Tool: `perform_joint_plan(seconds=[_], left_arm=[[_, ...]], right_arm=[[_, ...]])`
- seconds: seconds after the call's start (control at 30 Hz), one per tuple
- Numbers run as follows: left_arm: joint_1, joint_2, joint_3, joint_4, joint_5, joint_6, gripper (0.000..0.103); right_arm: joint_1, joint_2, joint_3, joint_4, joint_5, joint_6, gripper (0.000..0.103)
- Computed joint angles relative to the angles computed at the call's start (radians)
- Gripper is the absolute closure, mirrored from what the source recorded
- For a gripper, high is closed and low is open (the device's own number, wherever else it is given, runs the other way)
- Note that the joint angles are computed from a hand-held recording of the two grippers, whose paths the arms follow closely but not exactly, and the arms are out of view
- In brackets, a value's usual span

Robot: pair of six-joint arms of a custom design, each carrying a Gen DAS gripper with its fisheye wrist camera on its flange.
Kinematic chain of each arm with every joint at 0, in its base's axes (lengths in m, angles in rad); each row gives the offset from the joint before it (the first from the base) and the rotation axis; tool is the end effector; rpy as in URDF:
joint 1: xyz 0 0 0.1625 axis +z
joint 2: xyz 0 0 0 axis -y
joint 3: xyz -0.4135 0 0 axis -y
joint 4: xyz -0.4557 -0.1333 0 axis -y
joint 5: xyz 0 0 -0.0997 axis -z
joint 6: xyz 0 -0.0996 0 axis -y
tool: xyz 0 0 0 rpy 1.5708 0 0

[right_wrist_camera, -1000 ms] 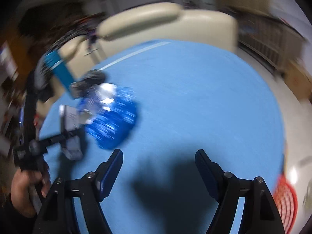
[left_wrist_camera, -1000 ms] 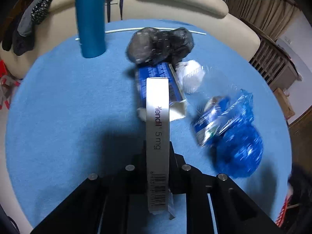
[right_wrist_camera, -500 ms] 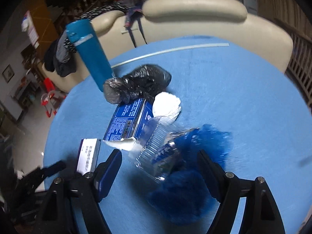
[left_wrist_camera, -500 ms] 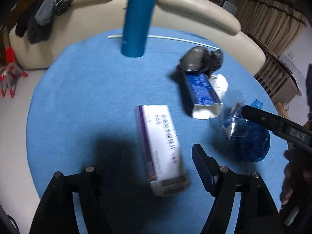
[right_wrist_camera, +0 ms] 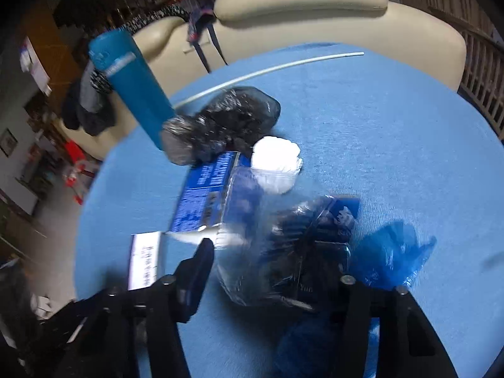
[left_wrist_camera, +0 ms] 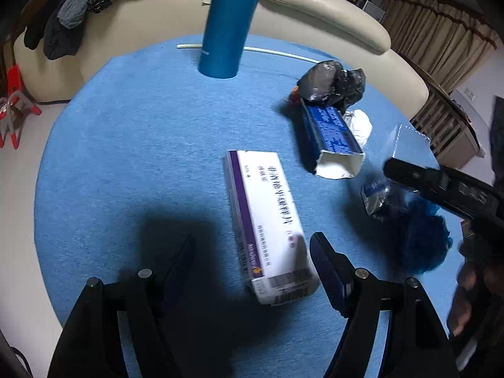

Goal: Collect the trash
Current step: 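Grasp the clear plastic tray with the right gripper while the left grasps the white medicine box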

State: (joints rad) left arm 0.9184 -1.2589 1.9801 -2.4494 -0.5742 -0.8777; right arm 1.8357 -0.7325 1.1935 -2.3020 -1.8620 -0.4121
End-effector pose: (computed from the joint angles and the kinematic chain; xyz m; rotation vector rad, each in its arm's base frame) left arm -0.1774 -0.5895 0.2174 -0.3612 2.3033 -1.0102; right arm 0.3202 -0.7805 0.1710 0.8808 -2.6707 0.3508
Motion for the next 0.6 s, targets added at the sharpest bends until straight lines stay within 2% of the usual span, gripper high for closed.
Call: perform_joint_plan(seconds=[0.17,0.23,0.3,0.37,0.4,0.43,0.47,0.6], left_arm=[[0.015,0.062,-0.069,0.017,0.009,0.044,0.028],[0.019,0.082,-0.088,0.034,0.028,0.046,0.028],[0.027,0.099,-0.115,0.105,0.051,0.014,0.028],[0.032,0.114,-0.123,0.093,0.064,0.046,0.028],[0.034,0.118,-0.131,0.113,0.065,0.045,0.03],[0.033,0.121,-0.132,0.109,0.07,0.056,0.048],[0.031,0.122,-0.136,0.127,0.084,0.049,0.053],[0.031,0.111,-0.127,0.1,0.064,0.063,0.055]], right_arm=[[-0.02,-0.087,0.091,-0.036,0.069,0.037,0.049],[-0.029,-0.116,0.118,-0.051,0.095,0.055,0.049],[-0.041,-0.153,0.143,-0.07,0.124,0.081,0.049],[-0.049,-0.182,0.163,-0.087,0.146,0.107,0.049],[-0.055,-0.199,0.173,-0.092,0.154,0.112,0.049],[-0.061,-0.216,0.183,-0.101,0.16,0.12,0.049],[-0.068,-0.229,0.191,-0.106,0.171,0.128,0.049],[-0.09,-0.261,0.212,-0.119,0.207,0.161,0.049]])
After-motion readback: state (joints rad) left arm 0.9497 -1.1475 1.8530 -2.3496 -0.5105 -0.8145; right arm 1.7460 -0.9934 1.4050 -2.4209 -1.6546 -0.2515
